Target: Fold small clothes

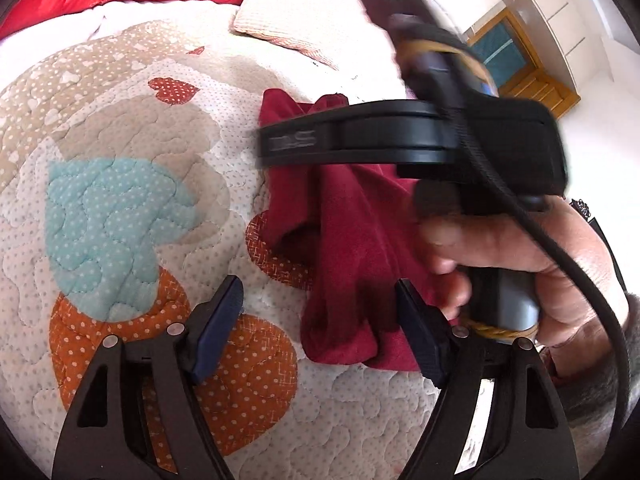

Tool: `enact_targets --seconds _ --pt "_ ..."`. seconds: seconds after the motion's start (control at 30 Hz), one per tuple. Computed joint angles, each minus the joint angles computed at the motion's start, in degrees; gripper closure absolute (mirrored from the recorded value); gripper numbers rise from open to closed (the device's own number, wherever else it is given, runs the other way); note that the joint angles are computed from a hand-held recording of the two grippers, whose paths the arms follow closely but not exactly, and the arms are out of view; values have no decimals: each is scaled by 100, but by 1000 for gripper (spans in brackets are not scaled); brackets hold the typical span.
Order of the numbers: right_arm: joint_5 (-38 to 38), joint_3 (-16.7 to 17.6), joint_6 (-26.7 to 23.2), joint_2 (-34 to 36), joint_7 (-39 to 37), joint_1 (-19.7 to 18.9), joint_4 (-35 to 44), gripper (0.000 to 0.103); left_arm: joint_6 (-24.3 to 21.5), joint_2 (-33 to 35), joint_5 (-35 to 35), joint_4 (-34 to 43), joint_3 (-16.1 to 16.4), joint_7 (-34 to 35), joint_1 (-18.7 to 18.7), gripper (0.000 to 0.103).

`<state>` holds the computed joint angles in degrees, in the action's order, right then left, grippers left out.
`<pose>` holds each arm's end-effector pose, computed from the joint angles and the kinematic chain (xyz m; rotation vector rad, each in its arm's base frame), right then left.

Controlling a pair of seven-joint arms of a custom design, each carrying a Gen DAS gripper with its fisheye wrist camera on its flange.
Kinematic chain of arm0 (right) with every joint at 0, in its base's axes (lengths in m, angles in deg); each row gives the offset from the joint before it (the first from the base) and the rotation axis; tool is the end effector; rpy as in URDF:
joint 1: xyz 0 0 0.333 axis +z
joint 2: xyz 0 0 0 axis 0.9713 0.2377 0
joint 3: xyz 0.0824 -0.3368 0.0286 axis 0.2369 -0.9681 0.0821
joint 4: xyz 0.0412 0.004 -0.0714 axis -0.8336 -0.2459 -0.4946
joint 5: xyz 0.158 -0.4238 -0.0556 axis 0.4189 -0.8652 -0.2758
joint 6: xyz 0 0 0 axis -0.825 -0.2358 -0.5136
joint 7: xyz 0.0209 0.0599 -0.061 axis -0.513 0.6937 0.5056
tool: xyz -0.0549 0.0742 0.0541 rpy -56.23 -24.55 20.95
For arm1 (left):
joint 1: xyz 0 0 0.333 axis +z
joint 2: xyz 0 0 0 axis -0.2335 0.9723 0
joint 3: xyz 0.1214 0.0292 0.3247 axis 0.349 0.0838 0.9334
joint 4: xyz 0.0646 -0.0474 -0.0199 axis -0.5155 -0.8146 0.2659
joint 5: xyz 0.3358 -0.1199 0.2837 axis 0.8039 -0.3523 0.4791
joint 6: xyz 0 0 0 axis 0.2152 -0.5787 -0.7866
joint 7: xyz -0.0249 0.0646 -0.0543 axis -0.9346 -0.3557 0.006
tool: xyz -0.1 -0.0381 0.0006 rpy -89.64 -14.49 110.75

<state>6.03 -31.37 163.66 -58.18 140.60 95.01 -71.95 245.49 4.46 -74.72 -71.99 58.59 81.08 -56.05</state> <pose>0.7411 0.2298 0.3670 -2.5793 1.0987 -0.3880 0.5801 -0.3862 0.3061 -2.2673 1.6053 -1.3260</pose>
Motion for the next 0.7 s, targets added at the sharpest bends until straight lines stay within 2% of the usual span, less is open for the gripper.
enact_targets --seconds 0.03,0.1,0.17,0.3,0.37,0.4,0.43,0.47,0.5,0.53,0.57,0.63,0.7 --pt "264 132 -22 -65 -212 -183 -31 74 -3 29 7 44 -16 -1 24 25" --pt "755 321 -11 -187 -557 -449 -119 83 -1 44 25 71 -28 1 50 23" --pt "1395 520 -38 -333 -943 -733 -218 84 -86 67 21 127 80 50 -60 21" --pt "2364 662 -160 -595 -1431 -1009 -425 85 -350 133 37 268 644 17 -633 21" --pt "2638 649 -166 -650 -1504 -1027 -445 85 -145 201 128 303 747 -98 -704 21" --pt "2771 642 -190 -688 -1562 -1061 -465 85 -2 241 145 337 685 -85 -629 34" --pt "2925 638 -213 -756 -1638 -1112 -509 86 194 255 269 363 423 -54 -361 46" --pt "3036 630 -269 -797 -1684 -1139 -517 86 242 262 724 447 154 -297 -39 66" --pt "3187 629 -319 -882 -1777 -1191 -578 86 233 238 778 482 -4 -217 82 70" --pt "3356 628 -349 -945 -1916 -1252 -616 86 223 190 430 466 -25 190 4 73" --pt "3555 628 -405 -1042 -2103 -1333 -679 87 254 151 304 463 127 365 -202 76" --pt "3921 585 -490 -1220 -2410 -1465 -785 88 328 87 299 537 44 629 -227 76" --pt "4287 498 -664 -1384 -2671 -1623 -837 88 178 56 259 728 80 994 -398 76"
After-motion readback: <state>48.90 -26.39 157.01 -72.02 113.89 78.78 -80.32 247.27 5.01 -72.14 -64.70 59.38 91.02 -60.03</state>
